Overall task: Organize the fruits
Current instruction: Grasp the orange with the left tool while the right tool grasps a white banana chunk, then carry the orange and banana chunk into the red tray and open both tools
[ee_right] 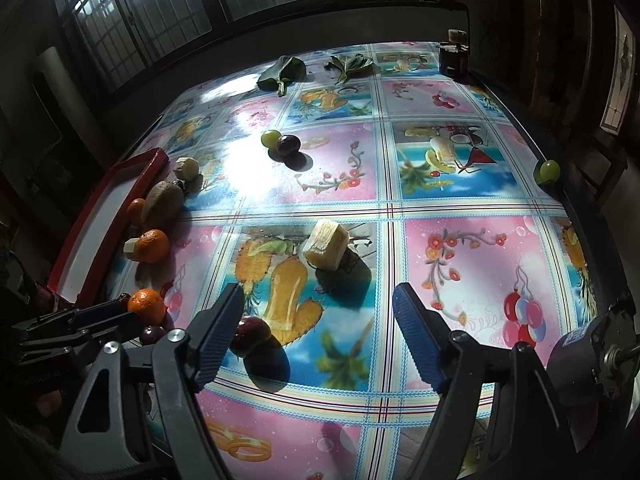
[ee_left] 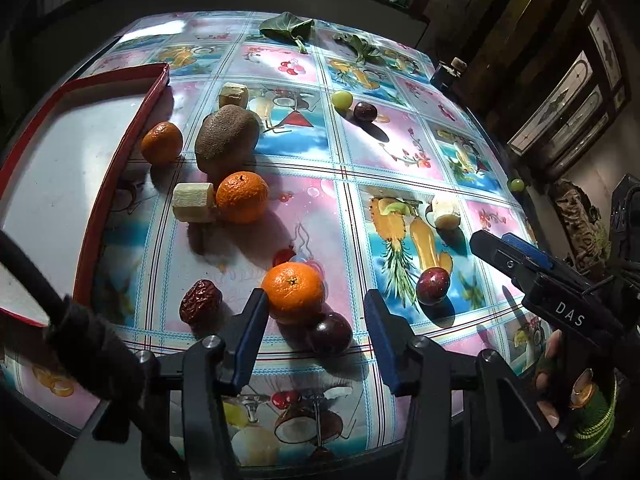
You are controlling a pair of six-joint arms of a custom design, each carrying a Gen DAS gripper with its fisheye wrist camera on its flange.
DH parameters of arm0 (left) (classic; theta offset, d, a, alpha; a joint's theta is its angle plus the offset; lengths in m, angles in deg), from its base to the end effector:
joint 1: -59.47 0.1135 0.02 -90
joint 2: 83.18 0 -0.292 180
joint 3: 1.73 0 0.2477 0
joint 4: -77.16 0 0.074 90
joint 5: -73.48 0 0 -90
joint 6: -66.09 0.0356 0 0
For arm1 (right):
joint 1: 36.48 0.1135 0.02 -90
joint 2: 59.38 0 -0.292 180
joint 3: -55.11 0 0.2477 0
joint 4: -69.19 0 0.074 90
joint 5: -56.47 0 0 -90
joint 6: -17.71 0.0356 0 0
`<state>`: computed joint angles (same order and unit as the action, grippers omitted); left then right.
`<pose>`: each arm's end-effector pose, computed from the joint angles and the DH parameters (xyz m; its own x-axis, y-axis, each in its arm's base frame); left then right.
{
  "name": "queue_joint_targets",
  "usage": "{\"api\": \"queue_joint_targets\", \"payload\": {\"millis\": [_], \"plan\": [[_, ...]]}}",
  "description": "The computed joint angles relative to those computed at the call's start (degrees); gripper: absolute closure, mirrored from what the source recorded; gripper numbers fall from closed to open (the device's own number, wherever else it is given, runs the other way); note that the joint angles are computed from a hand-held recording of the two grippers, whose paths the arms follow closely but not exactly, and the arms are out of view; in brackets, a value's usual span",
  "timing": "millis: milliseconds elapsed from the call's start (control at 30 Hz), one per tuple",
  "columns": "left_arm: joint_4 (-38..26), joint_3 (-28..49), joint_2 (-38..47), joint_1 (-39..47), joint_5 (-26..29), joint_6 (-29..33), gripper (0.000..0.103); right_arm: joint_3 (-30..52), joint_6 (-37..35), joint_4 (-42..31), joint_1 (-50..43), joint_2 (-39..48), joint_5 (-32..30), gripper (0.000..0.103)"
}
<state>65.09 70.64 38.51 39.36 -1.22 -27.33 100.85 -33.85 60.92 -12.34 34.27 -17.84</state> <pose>0.3599 -0.1418 0.0790 -0.8498 0.2499 -0.4642 0.4003 0.8788 -0.2598 0.2457 0.0995 0.1311 -0.7532 0.3183 -0.5756 0.2705 0.9476 0.1700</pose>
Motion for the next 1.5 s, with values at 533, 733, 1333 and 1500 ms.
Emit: {"api": "queue_joint_targets", "payload": {"millis": [533,733,1333,1500], "plan": [[-4.1,6.6,5.6,0.1,-0.7,0.5,0.055,9.9,-1.8,-2.3,-3.1,11.9,-0.6,0.035],[-2.5,6.6,6.1,-0.2,-2.1,0.1,0.067,12.8,-2.2,-3.6,-2.8,15.7,2.3,0.063],[5.1,-4.9,-5.2,3.6,-4.6,1.0,0.067,10.0,-0.9,-4.5,6.6,6.1,6.0,0.072],[6.0,-6.5,-6.8,6.2,-4.5,1.4,0.067,15.1,-1.5,-8.3,10.7,8.6,8.1,0.072]]}}
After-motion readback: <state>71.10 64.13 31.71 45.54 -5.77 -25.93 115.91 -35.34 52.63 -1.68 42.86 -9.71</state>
